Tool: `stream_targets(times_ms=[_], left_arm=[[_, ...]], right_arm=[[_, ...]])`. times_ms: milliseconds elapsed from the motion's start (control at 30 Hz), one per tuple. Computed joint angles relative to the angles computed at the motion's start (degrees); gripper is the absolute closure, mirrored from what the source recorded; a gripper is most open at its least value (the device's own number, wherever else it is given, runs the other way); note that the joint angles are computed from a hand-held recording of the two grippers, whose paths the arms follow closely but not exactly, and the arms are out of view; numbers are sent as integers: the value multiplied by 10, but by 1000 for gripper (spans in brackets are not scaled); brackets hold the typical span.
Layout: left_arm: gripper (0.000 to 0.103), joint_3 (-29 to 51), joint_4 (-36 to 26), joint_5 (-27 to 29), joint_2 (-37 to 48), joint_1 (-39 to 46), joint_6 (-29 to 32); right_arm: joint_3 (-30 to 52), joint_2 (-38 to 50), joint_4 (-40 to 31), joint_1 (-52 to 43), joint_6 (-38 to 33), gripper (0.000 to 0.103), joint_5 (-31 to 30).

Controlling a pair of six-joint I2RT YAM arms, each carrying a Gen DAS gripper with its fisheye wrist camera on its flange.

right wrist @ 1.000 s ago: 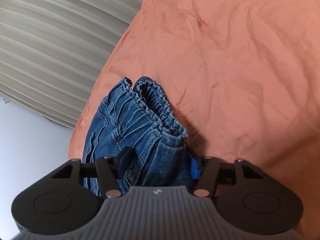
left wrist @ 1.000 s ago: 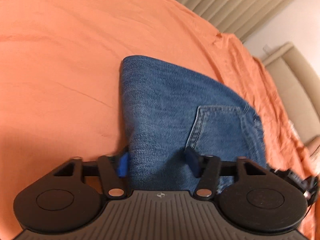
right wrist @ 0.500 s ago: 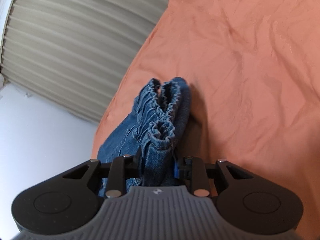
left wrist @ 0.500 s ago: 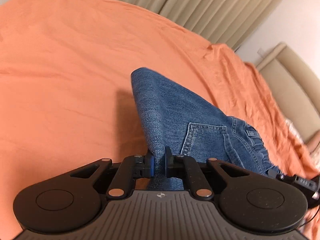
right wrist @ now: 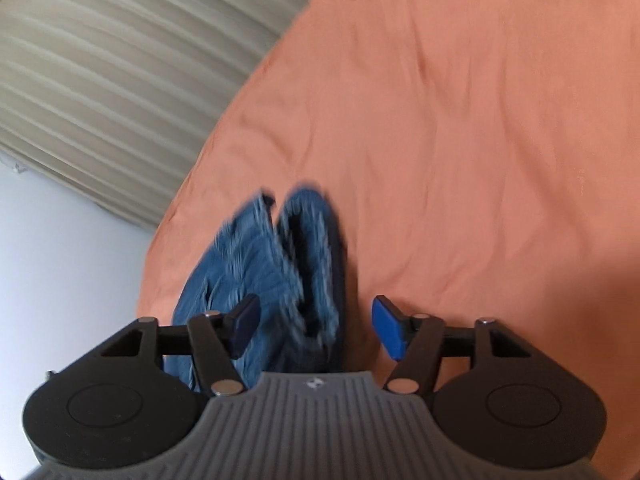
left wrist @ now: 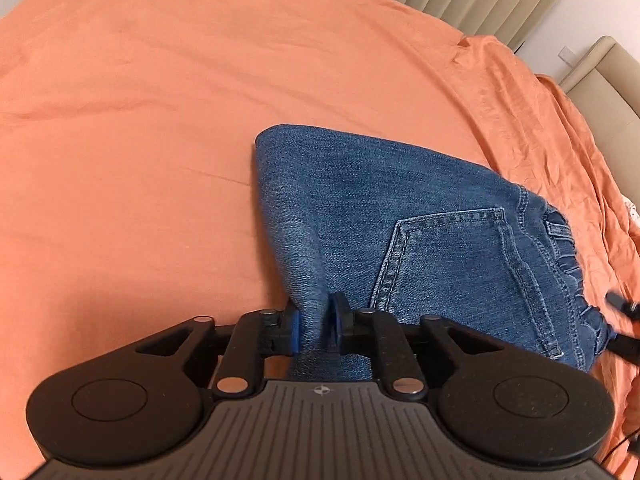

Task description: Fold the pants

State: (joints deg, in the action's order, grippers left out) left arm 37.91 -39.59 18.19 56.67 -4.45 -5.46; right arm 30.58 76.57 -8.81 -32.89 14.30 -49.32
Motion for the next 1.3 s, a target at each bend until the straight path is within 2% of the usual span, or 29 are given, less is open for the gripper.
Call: stream_targets(times_ms=[100,167,300,400,467,567,700,767,867,933,1000,1067,1100,1200,1300], left_arm=[[84,5,-11,8,0,14,6],[84,6,-14,5,-3,11,5],[84,7,-19,12,-4,20,11],[84,11,-25,22,-1,33,23],[84,12,-26,23,-1,30,21],[82,10,-22,24,2,31,23],[82,1,-17,32,-5,37,9],[82,2,-21,33,-10,39,13],[81,4,-30,44,-15,51,26],[74,5,-34,57,-15,64,32],[71,7,-40,65,-17,73,38],[71,10,-42,61,-18,68,41],[64,13,-43,56,-17,62,39],[51,15,-37,48,-33,52,28],[49,30,-43,33,-39,36,29]], right_arm=[[35,36,23,1,27,45,-42],[67,84,62,26,88,47,-59],[140,155,48,74,129,47,-34],[171,184,28,99,129,64,-25],[181,156,0,113,88,70,19],[196,153,-39,115,49,76,28],[225,162,-97,131,2,103,59],[210,136,-97,123,-2,103,51],[184,73,-78,75,39,103,-59],[170,28,-74,55,43,103,-83],[164,15,-102,48,21,103,-50],[163,42,-123,42,2,103,-15],[161,64,-127,43,-1,103,4],[150,114,-107,63,-14,103,48],[146,139,-78,80,-12,103,76]])
